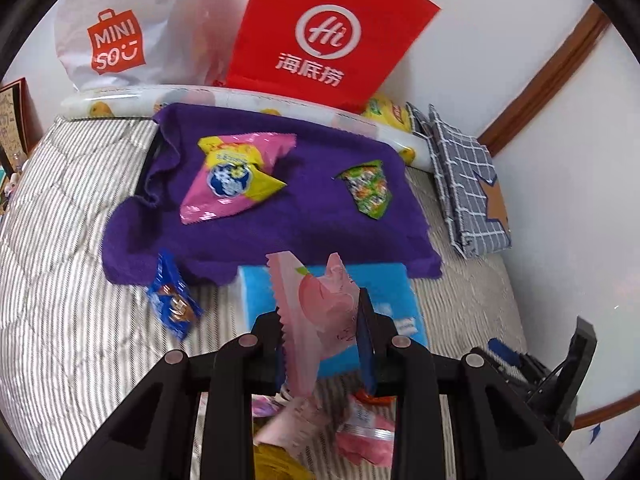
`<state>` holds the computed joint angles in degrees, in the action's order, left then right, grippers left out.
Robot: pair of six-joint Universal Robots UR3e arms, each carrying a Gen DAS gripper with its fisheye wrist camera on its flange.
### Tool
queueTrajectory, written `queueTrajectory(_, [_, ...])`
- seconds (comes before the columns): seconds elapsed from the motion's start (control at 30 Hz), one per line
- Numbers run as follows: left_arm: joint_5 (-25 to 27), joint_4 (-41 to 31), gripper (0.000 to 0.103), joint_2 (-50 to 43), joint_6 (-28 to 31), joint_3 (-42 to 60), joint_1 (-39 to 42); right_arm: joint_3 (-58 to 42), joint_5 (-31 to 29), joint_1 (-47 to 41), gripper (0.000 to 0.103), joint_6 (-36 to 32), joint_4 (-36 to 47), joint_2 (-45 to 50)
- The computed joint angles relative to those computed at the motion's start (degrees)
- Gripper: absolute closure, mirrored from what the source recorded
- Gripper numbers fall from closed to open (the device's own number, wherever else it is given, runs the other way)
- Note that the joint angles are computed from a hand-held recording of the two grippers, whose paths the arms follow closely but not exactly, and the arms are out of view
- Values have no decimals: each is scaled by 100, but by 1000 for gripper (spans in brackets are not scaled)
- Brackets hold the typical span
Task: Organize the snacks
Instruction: 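Carry the fruit candy bag over the purple towel with right tool while left tool carries the pink bag there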
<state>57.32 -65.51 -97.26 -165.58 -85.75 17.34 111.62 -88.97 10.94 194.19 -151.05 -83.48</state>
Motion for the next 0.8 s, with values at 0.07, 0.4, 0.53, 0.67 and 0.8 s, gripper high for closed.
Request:
queueTrajectory(0.07, [36,40,75,131,13,-132,-60,279,55,7,42,-48,-136,-162])
queueTrajectory(0.4, [216,-3,75,876,136,-721,-3,576,-481,316,51,-43,-565,250])
queueTrajectory(0.53, [248,-2,75,925,128,-784,65,523,-484,302,55,-64,-592,140])
queueTrajectory(0.67, [222,-39,75,858,107,-769,117,281,-409,297,55,-21,-528,55])
queueTrajectory(0.8, [257,28,75,737,47,-692,128,-316,-431,391,55,10,-357,188])
